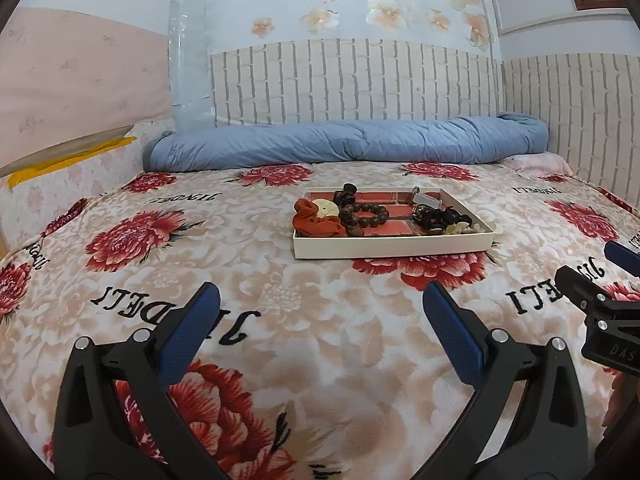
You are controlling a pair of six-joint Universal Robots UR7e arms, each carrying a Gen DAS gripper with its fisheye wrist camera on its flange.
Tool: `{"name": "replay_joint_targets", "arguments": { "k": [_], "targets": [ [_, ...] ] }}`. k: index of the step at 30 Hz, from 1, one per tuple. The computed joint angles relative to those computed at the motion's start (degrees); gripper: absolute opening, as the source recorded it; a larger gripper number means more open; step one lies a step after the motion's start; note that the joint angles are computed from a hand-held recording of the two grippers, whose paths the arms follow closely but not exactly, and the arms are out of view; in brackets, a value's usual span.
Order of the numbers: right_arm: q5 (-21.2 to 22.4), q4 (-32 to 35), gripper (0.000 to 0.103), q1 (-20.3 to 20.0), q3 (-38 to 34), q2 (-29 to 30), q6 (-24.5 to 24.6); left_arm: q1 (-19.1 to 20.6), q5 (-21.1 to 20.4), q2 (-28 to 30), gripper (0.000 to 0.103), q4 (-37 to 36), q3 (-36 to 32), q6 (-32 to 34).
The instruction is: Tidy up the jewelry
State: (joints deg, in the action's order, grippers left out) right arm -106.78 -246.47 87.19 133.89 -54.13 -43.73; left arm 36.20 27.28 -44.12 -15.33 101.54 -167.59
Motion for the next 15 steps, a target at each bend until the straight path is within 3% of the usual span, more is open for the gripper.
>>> {"name": "replay_joint_targets", "arguments": {
  "k": [15],
  "targets": [
    [0.13, 0.35, 0.099, -0.17, 0.1, -0.29, 0.19, 0.26, 0.4, 0.02, 0.098, 1.01, -0.29, -0.78]
  ]
}}
